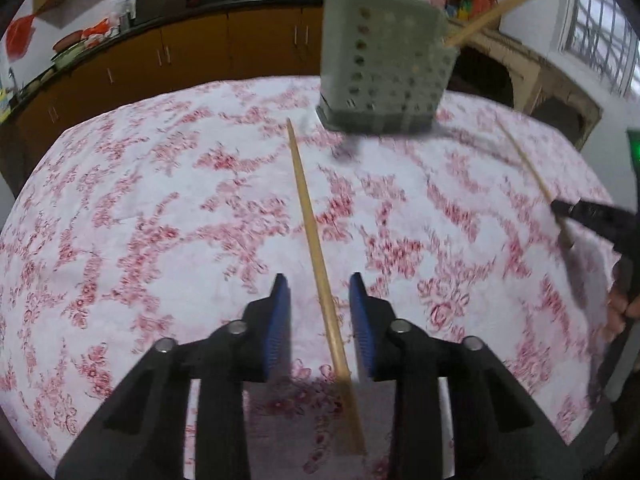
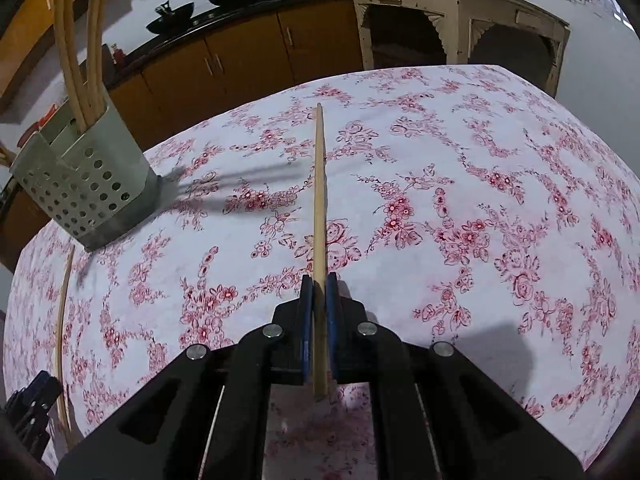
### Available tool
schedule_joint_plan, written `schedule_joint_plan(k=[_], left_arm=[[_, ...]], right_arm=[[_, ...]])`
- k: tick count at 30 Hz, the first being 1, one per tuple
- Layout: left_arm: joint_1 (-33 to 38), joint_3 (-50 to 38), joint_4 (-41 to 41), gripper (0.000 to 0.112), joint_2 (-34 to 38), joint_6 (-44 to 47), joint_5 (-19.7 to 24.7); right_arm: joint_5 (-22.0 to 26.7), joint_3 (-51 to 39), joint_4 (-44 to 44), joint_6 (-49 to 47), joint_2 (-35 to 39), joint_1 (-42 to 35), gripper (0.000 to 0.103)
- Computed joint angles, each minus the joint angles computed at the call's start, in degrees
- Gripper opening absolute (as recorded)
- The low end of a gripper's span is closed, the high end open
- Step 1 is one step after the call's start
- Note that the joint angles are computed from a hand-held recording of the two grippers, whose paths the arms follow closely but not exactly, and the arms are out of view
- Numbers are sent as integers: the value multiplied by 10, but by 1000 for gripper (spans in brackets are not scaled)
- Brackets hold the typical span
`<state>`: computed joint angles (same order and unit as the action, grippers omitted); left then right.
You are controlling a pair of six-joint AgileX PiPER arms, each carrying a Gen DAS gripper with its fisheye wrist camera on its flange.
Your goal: Organize utensils
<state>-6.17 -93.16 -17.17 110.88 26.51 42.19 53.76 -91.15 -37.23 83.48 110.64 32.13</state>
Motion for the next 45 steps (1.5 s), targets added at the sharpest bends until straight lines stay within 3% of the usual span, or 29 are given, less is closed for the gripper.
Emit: schedule_joint_plan(k=[3,7,10,14,19,24,27,34,45], left_arm=[[-13,11,36,22,-6,-23,-22],[-8,-57,73,17,37,-77,-3],[4,-141,92,14,89,-111,20],[22,-266,87,12,162,-115,71],[40,-321,53,15,188,-83,120],[53,-265,-4,27,159,-37,102],[52,-230,-23,28,141,-21,86],[60,-240,-46,28,146,-18,100],[56,-191,-17,28,115,42,78]], right_arm=[[-13,12,1,-9,-9,5,7],[-44,-8,28,-61,0,8,7],[-56,-25,41,-98,11,18,7],[-37,-66,40,-130,37,27,7],[-24,-96,41,-151,55,24,7],[-20,-95,26,-145,57,29,8],[-19,-95,25,-146,57,29,8],[-19,-97,26,-146,59,28,8],[-21,-94,27,-146,56,28,8]])
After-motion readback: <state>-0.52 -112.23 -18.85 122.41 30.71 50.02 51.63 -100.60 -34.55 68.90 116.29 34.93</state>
